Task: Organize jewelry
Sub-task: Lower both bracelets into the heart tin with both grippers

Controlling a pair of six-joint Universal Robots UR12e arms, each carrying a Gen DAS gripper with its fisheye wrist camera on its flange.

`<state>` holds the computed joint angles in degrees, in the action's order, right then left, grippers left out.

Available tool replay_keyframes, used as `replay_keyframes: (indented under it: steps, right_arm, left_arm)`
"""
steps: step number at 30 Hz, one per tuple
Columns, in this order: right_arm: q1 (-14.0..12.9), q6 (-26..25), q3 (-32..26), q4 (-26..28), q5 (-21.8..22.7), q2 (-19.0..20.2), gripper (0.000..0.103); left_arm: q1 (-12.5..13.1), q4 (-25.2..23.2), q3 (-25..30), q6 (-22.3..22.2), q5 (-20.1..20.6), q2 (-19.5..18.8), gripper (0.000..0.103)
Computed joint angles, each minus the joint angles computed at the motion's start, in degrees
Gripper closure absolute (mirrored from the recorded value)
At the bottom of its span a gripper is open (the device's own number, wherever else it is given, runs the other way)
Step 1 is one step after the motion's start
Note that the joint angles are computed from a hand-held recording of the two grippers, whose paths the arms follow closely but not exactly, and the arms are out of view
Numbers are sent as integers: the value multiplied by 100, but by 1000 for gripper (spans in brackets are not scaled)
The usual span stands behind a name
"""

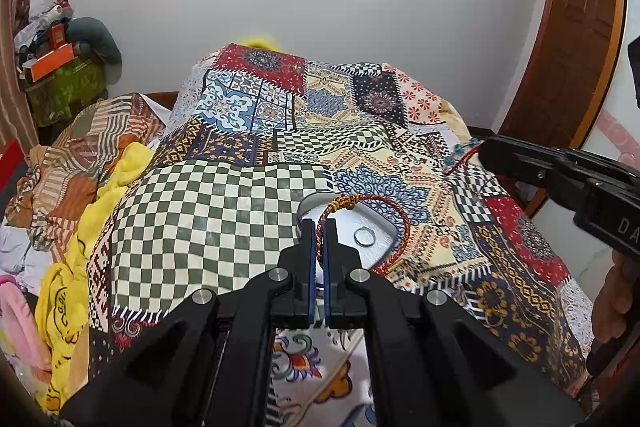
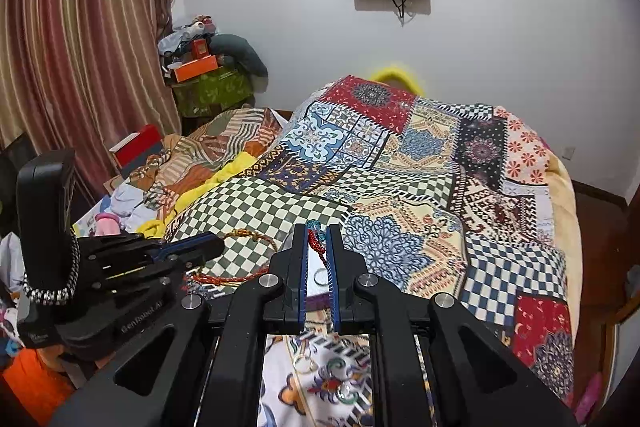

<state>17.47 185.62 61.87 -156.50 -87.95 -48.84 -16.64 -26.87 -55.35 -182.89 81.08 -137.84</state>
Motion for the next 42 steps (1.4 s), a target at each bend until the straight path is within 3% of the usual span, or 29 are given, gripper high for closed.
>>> replay_keyframes:
  steps: [8,20,33,42]
  right_arm:
    - [14,-167,-515,482,-12,333,95]
    - [-30,21,-1027,1184,202,674,95]
    - [-24,-22,-1472,2110,314,946,95]
    - [-26,-84,-1555,2261,331,983,95]
  left_arm:
    - [7,-331,432,65,84,-275,102]
    - [13,-994,987,67,42,-651,102]
    - [82,-1381,1077,60,-381,-703,102]
    - [60,-1317,886,189,-161,-573,96]
